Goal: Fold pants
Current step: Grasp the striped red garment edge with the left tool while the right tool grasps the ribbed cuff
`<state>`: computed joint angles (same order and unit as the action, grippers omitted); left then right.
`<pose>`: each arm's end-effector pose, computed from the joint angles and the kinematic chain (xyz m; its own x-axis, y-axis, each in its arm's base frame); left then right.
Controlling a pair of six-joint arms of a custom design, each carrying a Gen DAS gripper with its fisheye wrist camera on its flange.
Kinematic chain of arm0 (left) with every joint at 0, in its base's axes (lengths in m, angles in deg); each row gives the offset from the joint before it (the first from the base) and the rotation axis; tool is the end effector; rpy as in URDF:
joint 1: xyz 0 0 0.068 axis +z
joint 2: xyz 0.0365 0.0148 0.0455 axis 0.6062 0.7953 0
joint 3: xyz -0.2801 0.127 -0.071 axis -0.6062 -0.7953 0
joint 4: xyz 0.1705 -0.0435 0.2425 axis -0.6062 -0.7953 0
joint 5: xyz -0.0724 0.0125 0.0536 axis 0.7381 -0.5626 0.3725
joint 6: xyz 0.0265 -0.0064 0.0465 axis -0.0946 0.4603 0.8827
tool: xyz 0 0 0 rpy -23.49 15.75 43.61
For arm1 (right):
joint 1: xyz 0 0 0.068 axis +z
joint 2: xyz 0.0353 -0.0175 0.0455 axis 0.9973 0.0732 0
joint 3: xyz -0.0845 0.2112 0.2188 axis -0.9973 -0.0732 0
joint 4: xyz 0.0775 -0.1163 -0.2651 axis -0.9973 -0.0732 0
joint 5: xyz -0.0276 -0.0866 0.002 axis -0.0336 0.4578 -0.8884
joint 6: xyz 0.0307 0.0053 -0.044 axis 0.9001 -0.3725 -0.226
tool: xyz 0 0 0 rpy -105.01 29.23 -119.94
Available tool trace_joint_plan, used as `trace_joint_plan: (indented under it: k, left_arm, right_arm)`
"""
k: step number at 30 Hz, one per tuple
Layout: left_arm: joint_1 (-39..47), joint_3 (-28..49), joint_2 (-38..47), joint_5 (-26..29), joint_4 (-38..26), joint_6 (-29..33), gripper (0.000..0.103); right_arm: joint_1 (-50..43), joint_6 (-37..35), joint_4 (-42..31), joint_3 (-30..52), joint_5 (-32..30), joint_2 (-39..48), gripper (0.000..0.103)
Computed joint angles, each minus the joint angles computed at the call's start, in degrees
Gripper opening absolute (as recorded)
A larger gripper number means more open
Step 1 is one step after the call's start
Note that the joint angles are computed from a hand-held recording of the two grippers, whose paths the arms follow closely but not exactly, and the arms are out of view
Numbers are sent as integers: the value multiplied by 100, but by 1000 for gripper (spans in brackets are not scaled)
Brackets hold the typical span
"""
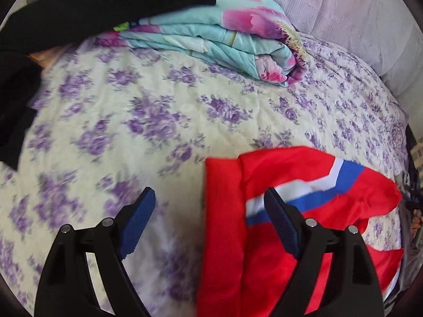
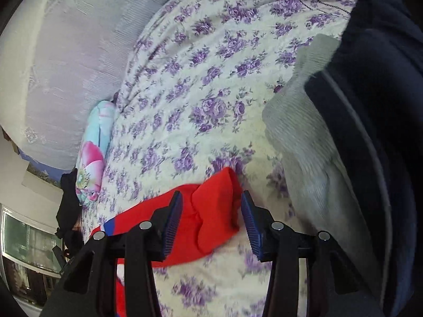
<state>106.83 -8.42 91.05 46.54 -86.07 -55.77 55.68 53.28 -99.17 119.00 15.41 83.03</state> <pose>0.0849 0.1783 0.1138 -0.6955 -0.5335 -0.4814 -0.4805 0.8434 -0.2404 0.4142 -0.2111 0.1131 -0.9271 0.1194 -0.3553 -0.1346 0.7787 0.6128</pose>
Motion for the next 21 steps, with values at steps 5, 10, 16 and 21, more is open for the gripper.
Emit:
trace_joint_plan:
  k: [5, 10, 16, 21]
  left_arm:
    - [-545, 306, 855, -15, 524, -436, 82]
    - [-944, 567, 1331, 15, 739, -602, 82]
    - [-1131, 509, 1291, 102, 647, -320, 55]
    - [-1003, 516, 1192, 180, 568, -431, 35]
  right_arm:
    - [219, -46, 12, 157, 278, 188, 46]
    - [442, -42, 194, 192, 585, 322, 47]
    - [512, 17, 428, 139, 551, 337, 24]
    - [465, 124, 606, 115, 381, 348, 10]
